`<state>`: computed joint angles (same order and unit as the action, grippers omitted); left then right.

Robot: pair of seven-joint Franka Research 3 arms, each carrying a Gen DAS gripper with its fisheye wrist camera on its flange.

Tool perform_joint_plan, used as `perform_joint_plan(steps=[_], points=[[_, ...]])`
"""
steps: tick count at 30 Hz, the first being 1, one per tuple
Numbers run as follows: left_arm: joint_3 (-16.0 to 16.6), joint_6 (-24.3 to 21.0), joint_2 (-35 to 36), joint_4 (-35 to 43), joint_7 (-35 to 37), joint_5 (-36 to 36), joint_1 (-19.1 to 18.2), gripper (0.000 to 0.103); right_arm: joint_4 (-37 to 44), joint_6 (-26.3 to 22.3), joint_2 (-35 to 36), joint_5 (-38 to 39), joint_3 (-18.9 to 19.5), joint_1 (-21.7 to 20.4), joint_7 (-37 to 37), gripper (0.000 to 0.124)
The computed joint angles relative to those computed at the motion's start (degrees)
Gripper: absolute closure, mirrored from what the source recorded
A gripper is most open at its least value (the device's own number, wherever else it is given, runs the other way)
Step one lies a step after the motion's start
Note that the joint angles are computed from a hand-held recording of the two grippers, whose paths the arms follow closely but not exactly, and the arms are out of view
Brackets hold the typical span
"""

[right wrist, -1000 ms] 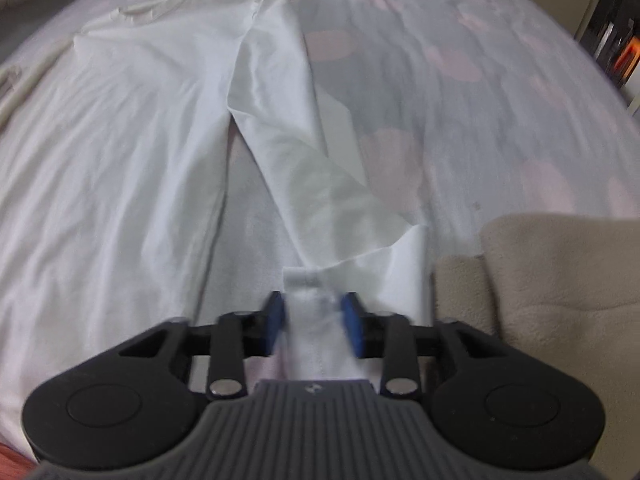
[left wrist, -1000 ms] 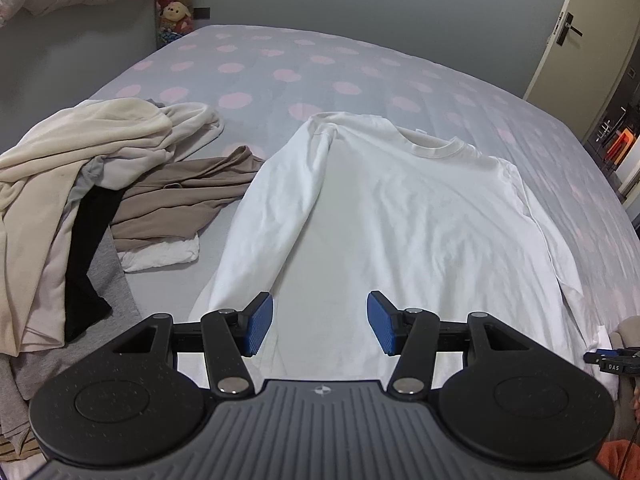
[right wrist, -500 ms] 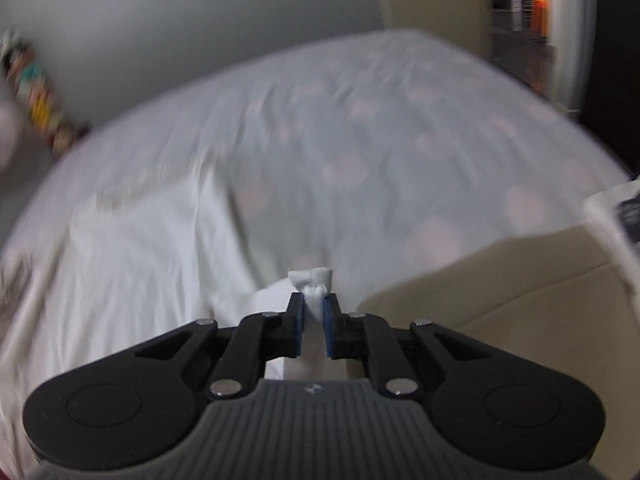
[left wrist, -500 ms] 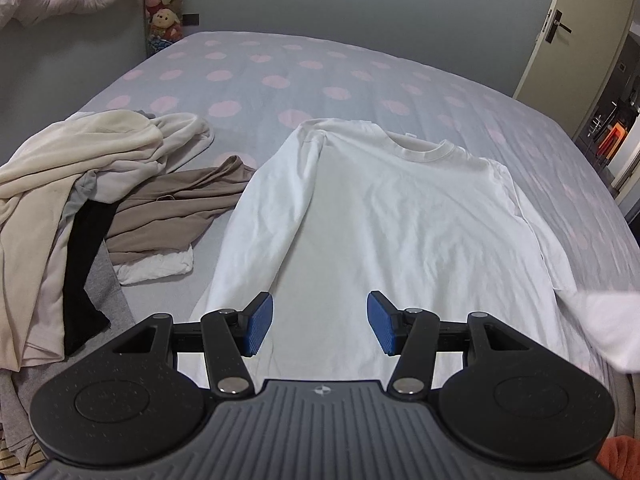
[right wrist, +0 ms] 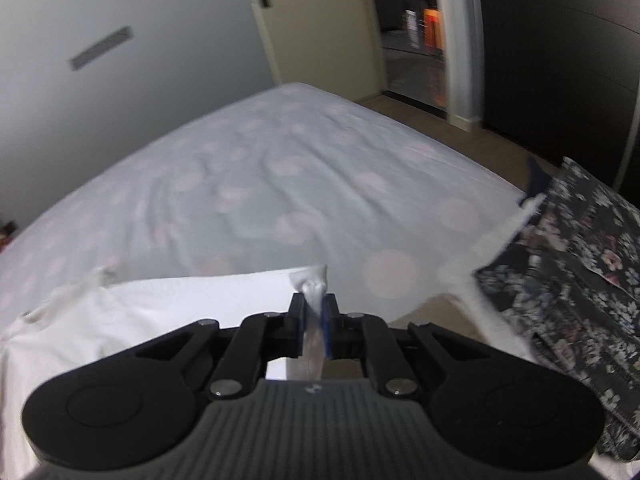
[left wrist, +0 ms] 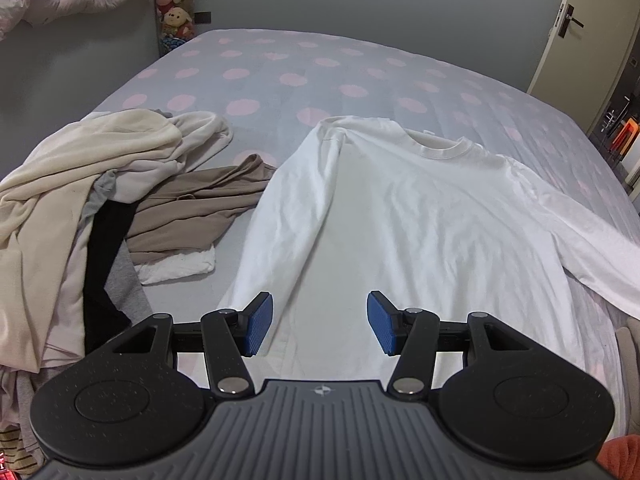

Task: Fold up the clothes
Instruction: 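Release the hem with the right gripper while the left tool moves toward the shirt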

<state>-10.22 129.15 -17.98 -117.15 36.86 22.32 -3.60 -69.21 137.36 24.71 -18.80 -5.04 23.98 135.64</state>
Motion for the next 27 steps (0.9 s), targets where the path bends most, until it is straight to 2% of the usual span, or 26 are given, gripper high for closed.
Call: perform_joint_plan(steps=[6,10,12,15,20,23,27], points=[[0.9,-2.02,0.23,0.9,2.23,-0.6,0.28,0.053,1.91,-3.51,2.99,2.15,-0.59,-1.6,1.34,0.118],[2.28,-3.18,-0.03,1.45,6.3,-2.68,0.54,0.053,0.77,-3.54,3.09,2.42,-0.84,-1.73,2.23,0.116],[2.85,-4.57,-0.32,1.94,8.46,-3.5,0.92,0.053,1.04,-5.08,3.1,1.25,-1.25,-1.22,2.2,0.111],[3.9,-6.57,-1.27,2.0,12.28,-5.33,1.3,0.053,1.33,-7.62,2.78,-2.46,-1.72,0.18,0.32,0.11],[6.05,-8.33,-3.41,-0.12,17.97,-10.77,1.71,0.051,-6.18,-1.6,-2.27,-4.89,0.11,1.37,0.26,0.106],[7.4,-9.42,-4.4,-2.16,20.99,-15.01,1.75,0.05,-10.84,3.51,-5.0,-2.36,2.92,1.77,-1.08,0.096],[8.57,-11.16,-4.98,-4.42,24.67,-18.72,2.33,0.05,-14.87,9.07,-6.58,2.5,6.35,3.34,-3.64,0.095]])
